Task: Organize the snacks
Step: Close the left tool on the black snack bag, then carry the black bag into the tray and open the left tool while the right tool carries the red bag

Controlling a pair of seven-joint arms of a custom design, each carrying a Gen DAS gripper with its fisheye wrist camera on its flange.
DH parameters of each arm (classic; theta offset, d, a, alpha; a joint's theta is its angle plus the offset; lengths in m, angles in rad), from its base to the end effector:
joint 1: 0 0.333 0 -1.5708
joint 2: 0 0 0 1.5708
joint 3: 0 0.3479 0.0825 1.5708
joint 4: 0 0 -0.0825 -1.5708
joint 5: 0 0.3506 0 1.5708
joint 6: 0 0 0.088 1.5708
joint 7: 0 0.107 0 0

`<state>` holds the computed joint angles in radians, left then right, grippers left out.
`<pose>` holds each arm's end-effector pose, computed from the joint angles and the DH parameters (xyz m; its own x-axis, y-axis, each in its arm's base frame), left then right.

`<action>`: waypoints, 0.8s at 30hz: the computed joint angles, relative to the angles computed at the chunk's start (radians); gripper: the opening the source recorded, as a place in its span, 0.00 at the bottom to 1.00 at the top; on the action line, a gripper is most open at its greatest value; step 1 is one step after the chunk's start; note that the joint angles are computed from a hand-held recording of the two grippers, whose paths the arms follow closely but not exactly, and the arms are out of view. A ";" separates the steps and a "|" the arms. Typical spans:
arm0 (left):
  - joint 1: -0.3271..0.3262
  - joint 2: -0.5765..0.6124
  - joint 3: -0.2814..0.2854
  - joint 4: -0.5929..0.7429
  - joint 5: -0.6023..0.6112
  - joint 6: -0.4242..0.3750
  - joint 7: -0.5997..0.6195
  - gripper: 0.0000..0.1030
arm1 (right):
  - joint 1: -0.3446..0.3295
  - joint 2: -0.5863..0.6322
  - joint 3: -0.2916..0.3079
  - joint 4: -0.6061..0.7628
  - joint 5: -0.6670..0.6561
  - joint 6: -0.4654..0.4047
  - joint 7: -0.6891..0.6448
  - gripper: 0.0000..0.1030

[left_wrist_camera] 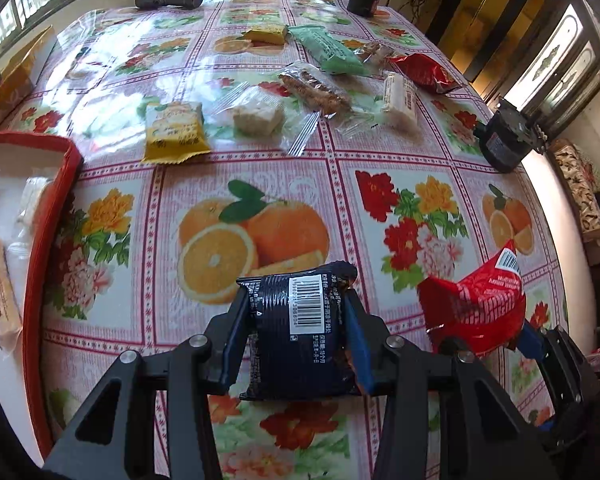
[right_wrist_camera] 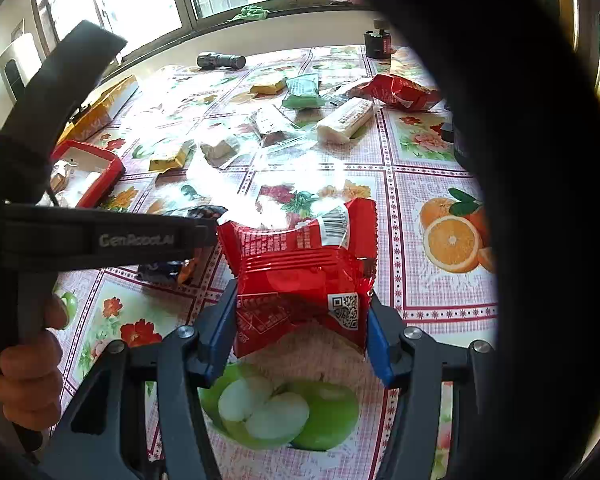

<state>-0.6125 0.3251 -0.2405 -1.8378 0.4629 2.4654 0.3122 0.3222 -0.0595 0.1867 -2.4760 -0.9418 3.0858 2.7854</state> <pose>0.4330 -0.4729 0.4384 0.0809 -0.9842 0.1576 -0.9193 -0.1347 -0.3698 0.3745 0.2857 0.4246 0.2631 -0.9562 -0.1281 -0.7692 -0.1277 -0.6261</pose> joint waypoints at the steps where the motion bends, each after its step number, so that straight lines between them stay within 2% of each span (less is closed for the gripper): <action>1: -0.005 -0.023 0.002 -0.031 0.012 0.008 -0.016 0.44 | -0.003 -0.010 0.008 -0.003 -0.029 -0.009 0.039 0.56; 7: -0.002 -0.149 -0.024 -0.202 0.073 0.044 -0.110 0.44 | -0.008 -0.068 0.053 -0.045 -0.076 -0.035 0.142 0.56; 13: 0.010 -0.242 -0.068 -0.288 0.172 0.008 -0.218 0.44 | -0.005 -0.101 0.103 -0.059 -0.056 -0.053 0.157 0.56; 17: 0.031 -0.288 -0.093 -0.320 0.220 -0.012 -0.266 0.43 | 0.020 -0.082 0.124 -0.025 -0.043 -0.073 0.134 0.56; 24: 0.070 -0.351 -0.125 -0.373 0.237 -0.031 -0.314 0.44 | 0.097 -0.033 0.117 0.052 -0.036 -0.096 0.103 0.56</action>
<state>-0.5421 -0.0256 -0.3654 -2.2104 0.7001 2.4340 -0.0019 0.4191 -0.0923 0.3033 -2.4237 -0.9779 2.9895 2.8887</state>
